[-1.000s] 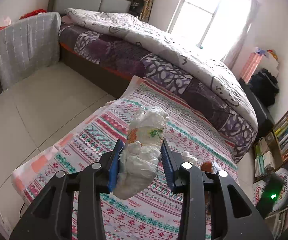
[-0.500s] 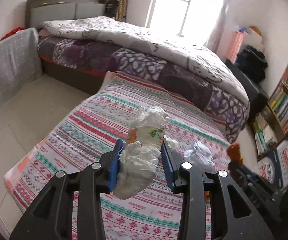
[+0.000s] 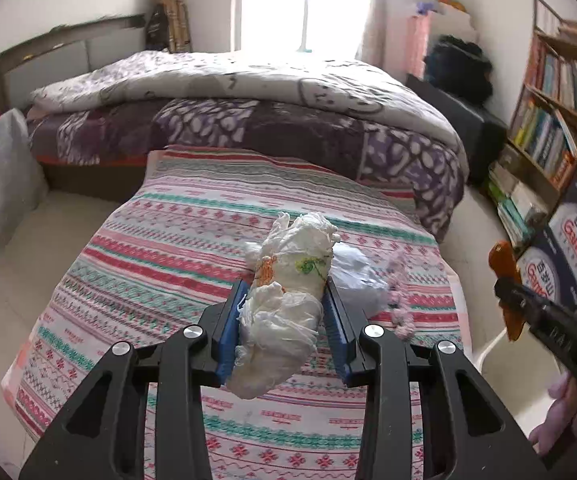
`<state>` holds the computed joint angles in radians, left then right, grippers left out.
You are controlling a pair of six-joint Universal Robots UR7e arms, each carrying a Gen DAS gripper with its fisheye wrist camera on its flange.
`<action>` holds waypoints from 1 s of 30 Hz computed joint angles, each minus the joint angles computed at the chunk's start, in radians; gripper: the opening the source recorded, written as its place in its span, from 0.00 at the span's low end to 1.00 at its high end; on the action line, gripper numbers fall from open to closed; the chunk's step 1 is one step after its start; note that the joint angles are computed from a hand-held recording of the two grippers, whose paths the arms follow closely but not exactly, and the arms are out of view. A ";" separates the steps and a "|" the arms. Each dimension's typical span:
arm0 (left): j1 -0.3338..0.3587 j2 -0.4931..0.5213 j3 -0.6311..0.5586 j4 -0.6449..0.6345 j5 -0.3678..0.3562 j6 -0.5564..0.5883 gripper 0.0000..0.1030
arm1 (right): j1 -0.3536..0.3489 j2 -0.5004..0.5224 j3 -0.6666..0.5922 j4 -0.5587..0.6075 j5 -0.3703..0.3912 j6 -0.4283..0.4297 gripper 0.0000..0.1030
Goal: Collect trash
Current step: 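Carry the white bundle and orange item over the bin with both tools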
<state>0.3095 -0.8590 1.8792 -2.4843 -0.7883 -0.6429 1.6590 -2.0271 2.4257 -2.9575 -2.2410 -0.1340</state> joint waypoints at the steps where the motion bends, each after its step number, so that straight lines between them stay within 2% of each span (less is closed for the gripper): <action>1: -0.003 0.011 -0.006 -0.007 -0.008 0.007 0.37 | -0.009 -0.017 -0.001 0.004 0.002 -0.001 0.16; 9: -0.030 0.077 -0.041 -0.057 -0.047 0.055 0.37 | -0.043 -0.118 -0.012 0.032 0.005 -0.018 0.16; 15: -0.051 0.119 -0.066 -0.076 -0.079 0.081 0.37 | -0.101 -0.188 -0.024 0.092 0.032 -0.013 0.16; 20: -0.065 0.152 -0.087 -0.090 -0.117 0.102 0.37 | -0.125 -0.225 -0.028 0.121 0.003 -0.016 0.16; 30: -0.094 0.226 -0.132 -0.124 -0.205 0.155 0.37 | -0.249 -0.325 -0.043 0.264 -0.016 -0.007 0.16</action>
